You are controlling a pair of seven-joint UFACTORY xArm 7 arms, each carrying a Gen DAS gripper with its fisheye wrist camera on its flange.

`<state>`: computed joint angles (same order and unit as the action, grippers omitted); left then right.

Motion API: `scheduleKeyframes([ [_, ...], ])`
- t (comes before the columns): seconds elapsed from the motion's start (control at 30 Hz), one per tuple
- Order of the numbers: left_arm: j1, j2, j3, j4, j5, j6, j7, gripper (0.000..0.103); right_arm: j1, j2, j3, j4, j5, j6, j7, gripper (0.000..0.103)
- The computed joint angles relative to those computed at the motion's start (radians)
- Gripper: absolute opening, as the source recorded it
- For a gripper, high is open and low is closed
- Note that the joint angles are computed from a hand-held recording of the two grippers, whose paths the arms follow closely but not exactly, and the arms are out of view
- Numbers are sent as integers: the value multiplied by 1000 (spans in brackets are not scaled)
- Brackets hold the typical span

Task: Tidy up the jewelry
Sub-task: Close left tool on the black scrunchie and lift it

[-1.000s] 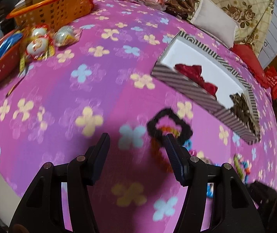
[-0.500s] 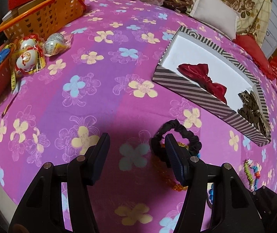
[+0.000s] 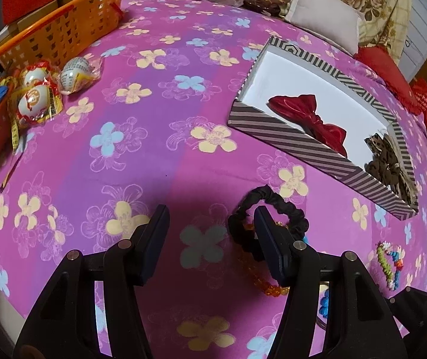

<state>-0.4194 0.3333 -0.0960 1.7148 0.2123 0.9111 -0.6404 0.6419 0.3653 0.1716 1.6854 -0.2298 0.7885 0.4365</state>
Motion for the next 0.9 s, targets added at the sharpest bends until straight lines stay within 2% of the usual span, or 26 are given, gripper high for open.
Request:
scheduleKeyframes([
  [0.1,-5,15,-1,23,4,15,9,58,16,12,-10,23,-35,25,7,22],
  [0.27,-14,27,5,39,23,26,22,58,16,15,0,36,-24,53,-24,23],
  [0.33,-12,34,6,48,15,34,21,58,17,20,-1,42,-23,53,-30,24],
  [0.4,-7,34,5,45,2,31,22,58,14,26,5,53,-9,70,-54,32],
  [0.53,-8,31,8,39,9,28,26,58,19,40,7,85,1,119,-104,34],
  [0.67,-7,30,6,39,1,27,25,58,23,40,1,77,1,105,-101,33],
  [0.9,-10,40,3,47,1,29,44,58,13,-3,2,-6,4,18,-62,26],
])
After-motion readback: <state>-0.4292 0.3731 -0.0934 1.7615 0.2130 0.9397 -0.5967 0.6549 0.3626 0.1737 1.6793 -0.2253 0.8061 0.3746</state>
